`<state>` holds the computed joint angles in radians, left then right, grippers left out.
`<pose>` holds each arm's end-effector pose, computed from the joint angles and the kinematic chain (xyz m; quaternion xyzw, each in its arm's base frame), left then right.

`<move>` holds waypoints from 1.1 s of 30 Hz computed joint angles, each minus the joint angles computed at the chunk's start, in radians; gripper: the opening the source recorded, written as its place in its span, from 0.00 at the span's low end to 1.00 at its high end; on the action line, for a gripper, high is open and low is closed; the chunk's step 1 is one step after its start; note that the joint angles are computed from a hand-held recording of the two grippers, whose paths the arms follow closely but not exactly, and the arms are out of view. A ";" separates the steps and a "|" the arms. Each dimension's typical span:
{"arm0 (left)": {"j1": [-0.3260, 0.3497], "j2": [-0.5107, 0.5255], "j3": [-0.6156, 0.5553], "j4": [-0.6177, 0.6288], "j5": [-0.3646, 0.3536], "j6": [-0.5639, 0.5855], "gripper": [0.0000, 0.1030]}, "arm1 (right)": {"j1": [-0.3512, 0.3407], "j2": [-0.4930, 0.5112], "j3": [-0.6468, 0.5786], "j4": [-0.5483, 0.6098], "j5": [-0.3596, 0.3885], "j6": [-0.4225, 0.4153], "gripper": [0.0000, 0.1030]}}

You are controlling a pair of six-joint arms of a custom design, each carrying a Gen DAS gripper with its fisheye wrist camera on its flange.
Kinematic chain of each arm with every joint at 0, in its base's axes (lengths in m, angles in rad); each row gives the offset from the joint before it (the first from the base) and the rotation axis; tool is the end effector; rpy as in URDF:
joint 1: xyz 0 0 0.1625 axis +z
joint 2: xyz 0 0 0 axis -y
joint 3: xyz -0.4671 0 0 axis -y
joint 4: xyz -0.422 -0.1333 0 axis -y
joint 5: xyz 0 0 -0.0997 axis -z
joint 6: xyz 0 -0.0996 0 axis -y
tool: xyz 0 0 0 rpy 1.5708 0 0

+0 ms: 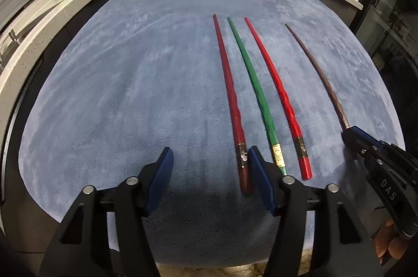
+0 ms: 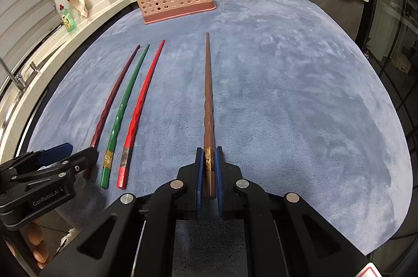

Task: Organize utensils
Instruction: 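Grasp the brown chopstick with the right tool while the left tool grasps a dark red chopstick, then lift and carry both chopsticks with both tools over the pink holder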

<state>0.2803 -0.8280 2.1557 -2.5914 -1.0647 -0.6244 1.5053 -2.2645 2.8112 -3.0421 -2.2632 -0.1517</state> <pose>-0.4170 -0.3090 -0.0162 0.3490 0.8917 -0.1171 0.2635 0.0576 -0.1872 0.3357 -0.1149 -0.8477 0.3842 0.3474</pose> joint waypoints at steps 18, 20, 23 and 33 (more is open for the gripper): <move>0.005 -0.044 0.019 -0.033 0.037 -0.028 0.08 | 0.097 0.057 -0.018 -0.054 -0.077 -0.021 0.08; 0.004 -0.055 0.020 -0.028 0.053 -0.036 0.08 | 0.133 0.065 -0.031 -0.051 -0.096 -0.019 0.08; 0.001 -0.074 0.019 -0.017 0.080 -0.048 0.08 | 0.175 0.065 -0.058 -0.044 -0.110 -0.019 0.08; 0.015 -0.130 -0.036 0.016 0.153 -0.041 0.08 | 0.300 0.081 -0.182 -0.043 -0.163 -0.015 0.07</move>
